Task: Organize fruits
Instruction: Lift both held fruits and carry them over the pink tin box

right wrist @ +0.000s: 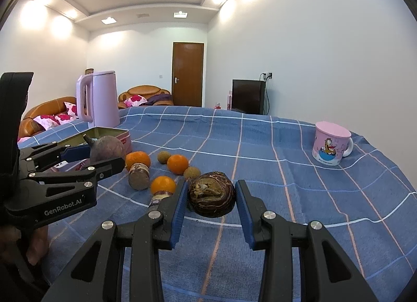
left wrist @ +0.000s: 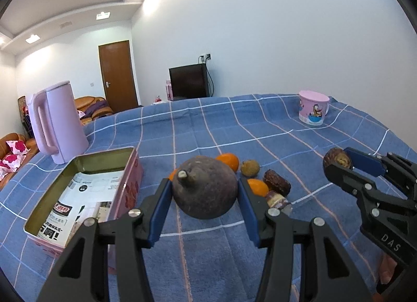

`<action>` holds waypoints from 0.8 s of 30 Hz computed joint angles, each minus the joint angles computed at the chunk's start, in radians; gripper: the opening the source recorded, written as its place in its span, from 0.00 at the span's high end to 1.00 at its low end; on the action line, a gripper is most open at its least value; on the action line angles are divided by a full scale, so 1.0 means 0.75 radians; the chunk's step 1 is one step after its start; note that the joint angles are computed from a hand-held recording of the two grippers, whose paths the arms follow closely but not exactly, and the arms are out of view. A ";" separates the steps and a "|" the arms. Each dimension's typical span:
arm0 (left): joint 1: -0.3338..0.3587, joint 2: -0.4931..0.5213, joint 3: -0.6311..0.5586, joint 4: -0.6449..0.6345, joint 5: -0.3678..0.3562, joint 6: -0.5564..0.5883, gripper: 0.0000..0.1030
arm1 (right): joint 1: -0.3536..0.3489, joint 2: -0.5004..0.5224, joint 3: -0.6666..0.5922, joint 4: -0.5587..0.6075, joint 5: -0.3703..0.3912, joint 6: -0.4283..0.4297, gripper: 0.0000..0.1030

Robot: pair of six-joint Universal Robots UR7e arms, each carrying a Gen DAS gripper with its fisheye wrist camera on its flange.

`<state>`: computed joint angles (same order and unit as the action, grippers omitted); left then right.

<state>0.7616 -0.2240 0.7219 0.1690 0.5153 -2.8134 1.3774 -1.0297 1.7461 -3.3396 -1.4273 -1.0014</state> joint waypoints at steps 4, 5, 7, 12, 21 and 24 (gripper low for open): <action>-0.002 -0.024 0.040 -0.049 -0.002 0.029 0.49 | 0.001 -0.003 0.003 0.001 -0.003 0.000 0.62; -0.004 -0.033 0.055 -0.067 -0.004 0.041 0.49 | 0.003 -0.003 0.002 0.004 -0.008 0.000 0.62; -0.005 -0.052 0.084 -0.101 -0.011 0.059 0.49 | 0.006 -0.004 -0.003 0.021 -0.010 -0.003 0.62; -0.005 -0.079 0.114 -0.141 -0.043 0.075 0.49 | 0.023 -0.004 -0.016 0.087 -0.008 0.001 0.62; 0.009 -0.119 0.143 -0.158 -0.131 0.056 0.49 | 0.092 0.030 -0.063 0.207 -0.016 -0.023 0.62; 0.017 -0.139 0.162 -0.148 -0.142 0.024 0.49 | 0.108 0.039 -0.086 0.269 -0.010 -0.006 0.62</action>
